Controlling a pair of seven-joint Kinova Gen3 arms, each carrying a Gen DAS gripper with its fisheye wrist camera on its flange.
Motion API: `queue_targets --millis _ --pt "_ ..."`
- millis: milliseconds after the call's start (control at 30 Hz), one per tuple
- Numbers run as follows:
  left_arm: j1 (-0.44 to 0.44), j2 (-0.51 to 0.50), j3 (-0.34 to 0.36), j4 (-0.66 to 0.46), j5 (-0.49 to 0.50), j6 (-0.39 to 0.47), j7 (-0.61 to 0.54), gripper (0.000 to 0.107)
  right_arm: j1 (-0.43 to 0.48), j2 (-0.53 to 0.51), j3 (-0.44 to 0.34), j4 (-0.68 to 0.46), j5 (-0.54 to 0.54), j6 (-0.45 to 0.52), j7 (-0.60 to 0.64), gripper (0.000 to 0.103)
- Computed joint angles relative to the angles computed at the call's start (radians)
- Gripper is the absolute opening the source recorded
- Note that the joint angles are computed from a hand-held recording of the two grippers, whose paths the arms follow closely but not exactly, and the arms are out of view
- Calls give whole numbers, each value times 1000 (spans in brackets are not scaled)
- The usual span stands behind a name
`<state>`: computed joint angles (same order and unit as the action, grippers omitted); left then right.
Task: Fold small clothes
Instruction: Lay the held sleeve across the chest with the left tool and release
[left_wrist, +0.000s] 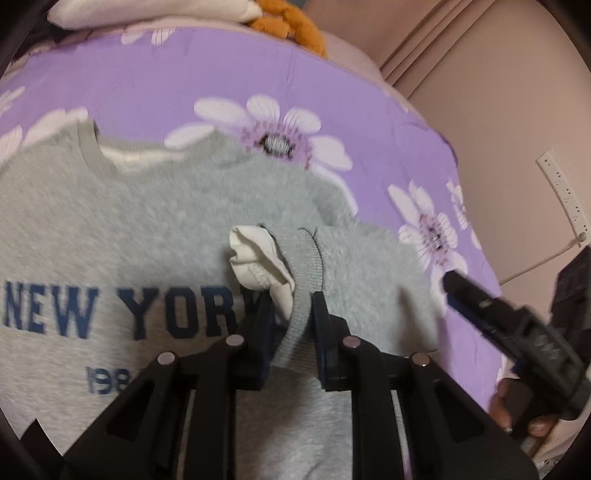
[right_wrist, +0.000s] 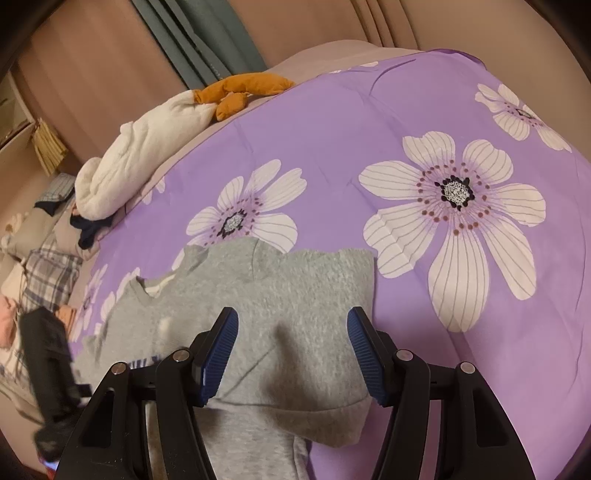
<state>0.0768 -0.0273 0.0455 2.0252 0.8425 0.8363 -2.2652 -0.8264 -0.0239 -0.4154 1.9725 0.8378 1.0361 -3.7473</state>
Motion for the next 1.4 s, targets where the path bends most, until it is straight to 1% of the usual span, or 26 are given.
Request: queue_targets --millis 133,200,367,467,533,633,800,867,933,1100,1267,1400 --pt "-23 -55 -39 -22 23 39 -31 18 2 -3 0 9 13 -24 -15 61" --pt "-31 -65 -50 -45 19 51 -19 18 2 2 -1 5 15 -26 -11 61" --pt "-49 -107 -80 -74 -20 30 -29 18 0 10 8 0 20 -54 12 61" --pt "-58 -107 -96 -88 -43 21 -35 18 3 14 14 1 17 -75 15 61" --pt "-67 -110 -99 -90 -74 -4 -27 18 9 21 23 0 5 -107 34 61" --pt "-77 -100 -103 -99 -122 -13 -4 18 10 41 33 -16 -9 -124 66 61" --pt "-104 -87 -126 -101 -140 1 -8 18 -2 84 62 -46 -35 -154 135 61" --pt "-112 -81 -124 -103 -152 7 -7 18 -12 102 72 -59 -39 -152 154 54" --pt "-118 -76 -116 -102 -178 -2 4 18 -18 118 84 -75 -62 -147 185 52" --pt "-136 -61 -120 -98 -197 -11 11 18 -28 148 116 -100 -120 -152 249 51" --pt "-154 -39 -112 -99 -244 -20 31 18 -47 172 135 -129 -146 -129 291 51" --pt "-170 -15 -112 -97 -258 -8 37 18 -59 192 148 -151 -165 -106 321 51"
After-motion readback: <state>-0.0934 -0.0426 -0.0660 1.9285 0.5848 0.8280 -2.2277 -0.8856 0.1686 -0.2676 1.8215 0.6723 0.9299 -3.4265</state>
